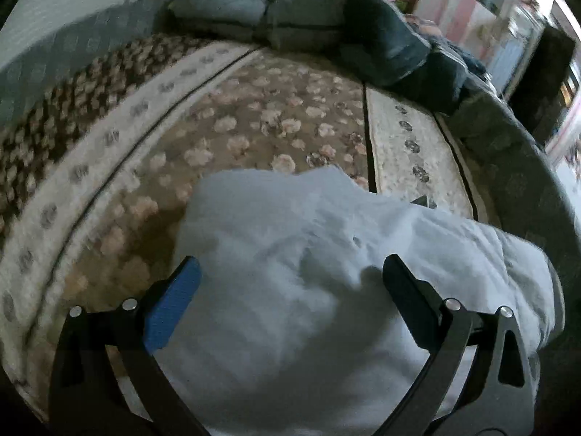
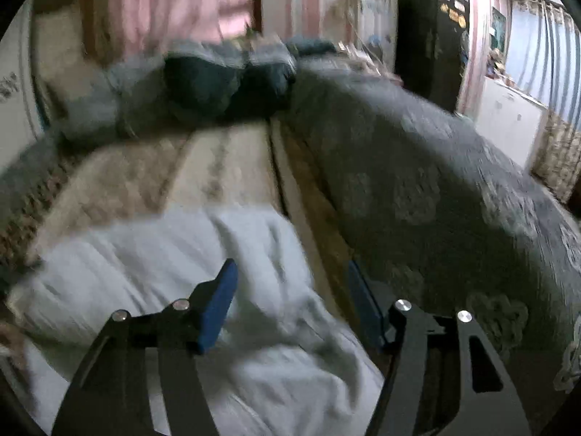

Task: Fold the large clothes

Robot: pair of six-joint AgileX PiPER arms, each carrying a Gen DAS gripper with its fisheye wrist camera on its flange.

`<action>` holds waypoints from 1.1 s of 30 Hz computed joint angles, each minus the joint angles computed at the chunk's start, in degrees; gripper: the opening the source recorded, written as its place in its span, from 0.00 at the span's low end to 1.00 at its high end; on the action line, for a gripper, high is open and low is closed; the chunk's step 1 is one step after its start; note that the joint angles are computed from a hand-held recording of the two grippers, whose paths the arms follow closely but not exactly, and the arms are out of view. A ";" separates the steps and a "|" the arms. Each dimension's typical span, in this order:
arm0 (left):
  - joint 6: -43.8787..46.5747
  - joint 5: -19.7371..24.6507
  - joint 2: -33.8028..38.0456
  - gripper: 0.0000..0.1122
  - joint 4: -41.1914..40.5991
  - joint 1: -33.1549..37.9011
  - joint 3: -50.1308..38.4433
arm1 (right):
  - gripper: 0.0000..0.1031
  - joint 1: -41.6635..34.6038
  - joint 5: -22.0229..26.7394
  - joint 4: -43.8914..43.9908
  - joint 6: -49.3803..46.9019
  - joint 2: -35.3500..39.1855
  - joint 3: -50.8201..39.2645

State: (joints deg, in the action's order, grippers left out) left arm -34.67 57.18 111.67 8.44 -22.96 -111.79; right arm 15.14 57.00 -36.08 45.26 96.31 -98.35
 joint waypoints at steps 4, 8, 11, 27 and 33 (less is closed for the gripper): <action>-3.22 2.74 3.06 0.89 6.99 -3.61 -2.36 | 0.79 1.98 -3.31 0.73 -2.70 6.49 -4.89; -4.05 3.80 5.48 0.89 15.55 -7.00 -2.76 | 0.94 1.04 -2.36 6.27 -3.40 13.15 -8.73; -3.36 2.02 5.77 0.89 18.39 -7.56 -1.14 | 0.99 -0.75 -2.62 11.21 -4.60 18.56 -9.04; 6.30 4.81 9.35 0.89 14.47 -5.98 -2.59 | 0.99 -3.26 -7.92 15.95 -12.17 20.49 -1.24; 13.73 3.71 5.59 0.89 8.14 -3.56 1.56 | 0.98 -2.39 -6.32 15.05 -12.13 18.57 1.05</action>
State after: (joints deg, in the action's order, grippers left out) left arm -20.94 60.88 117.26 16.58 -26.52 -110.23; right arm 12.75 50.68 -21.03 33.12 114.88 -97.30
